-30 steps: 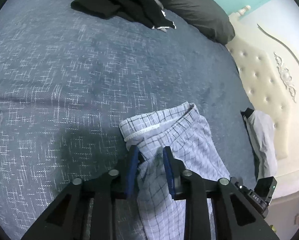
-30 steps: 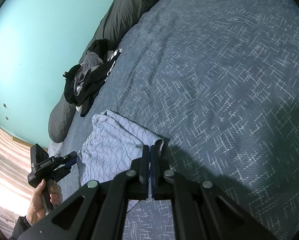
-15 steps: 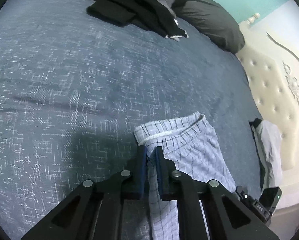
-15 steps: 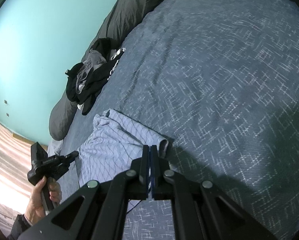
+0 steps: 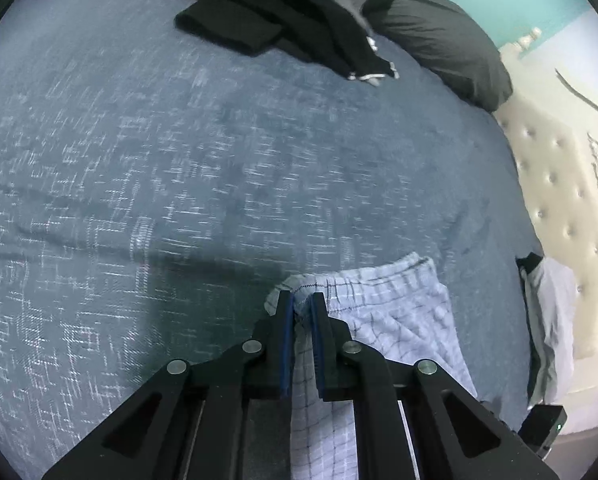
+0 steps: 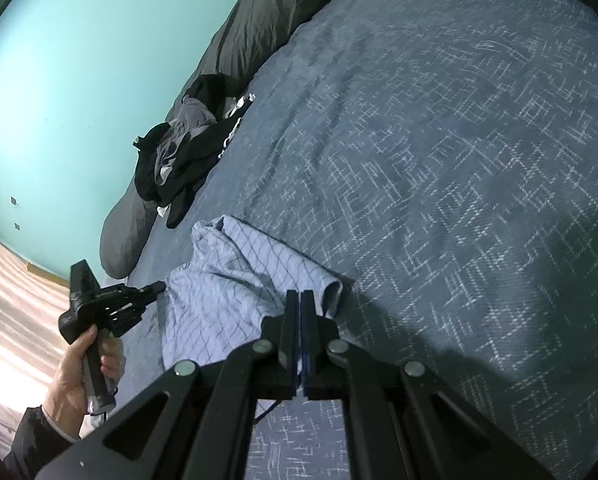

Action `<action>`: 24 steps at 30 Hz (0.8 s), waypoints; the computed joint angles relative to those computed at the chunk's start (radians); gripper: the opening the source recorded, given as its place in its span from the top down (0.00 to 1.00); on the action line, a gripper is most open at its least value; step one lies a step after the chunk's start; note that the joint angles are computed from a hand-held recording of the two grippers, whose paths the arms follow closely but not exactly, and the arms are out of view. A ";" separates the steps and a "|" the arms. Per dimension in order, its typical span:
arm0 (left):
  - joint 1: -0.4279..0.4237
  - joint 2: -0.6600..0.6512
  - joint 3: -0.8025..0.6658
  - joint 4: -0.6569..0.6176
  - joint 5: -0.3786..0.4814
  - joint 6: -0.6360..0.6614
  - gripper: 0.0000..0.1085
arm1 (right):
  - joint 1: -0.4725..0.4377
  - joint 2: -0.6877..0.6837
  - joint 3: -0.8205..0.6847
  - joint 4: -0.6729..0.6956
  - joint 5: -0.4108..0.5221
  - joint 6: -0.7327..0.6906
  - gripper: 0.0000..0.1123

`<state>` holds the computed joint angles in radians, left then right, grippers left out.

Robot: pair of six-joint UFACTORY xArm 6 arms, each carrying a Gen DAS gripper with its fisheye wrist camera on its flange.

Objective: Fold clothes

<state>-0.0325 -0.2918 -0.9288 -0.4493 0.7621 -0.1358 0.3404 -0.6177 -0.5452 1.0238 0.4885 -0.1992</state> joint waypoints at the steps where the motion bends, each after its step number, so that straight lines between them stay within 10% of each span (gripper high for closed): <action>1: 0.000 -0.001 0.004 0.003 -0.008 0.004 0.91 | -0.003 -0.004 0.002 -0.003 0.002 0.003 0.99; 8: 0.011 0.011 0.008 -0.057 0.001 0.063 0.89 | -0.007 -0.012 0.007 -0.010 0.007 0.014 0.99; 14: 0.021 -0.036 0.046 -0.094 0.004 0.082 0.56 | -0.007 -0.019 0.011 0.007 0.005 0.004 0.99; 24: -0.064 -0.046 0.021 0.068 -0.076 -0.019 0.54 | -0.003 -0.018 0.012 0.022 -0.006 0.004 0.99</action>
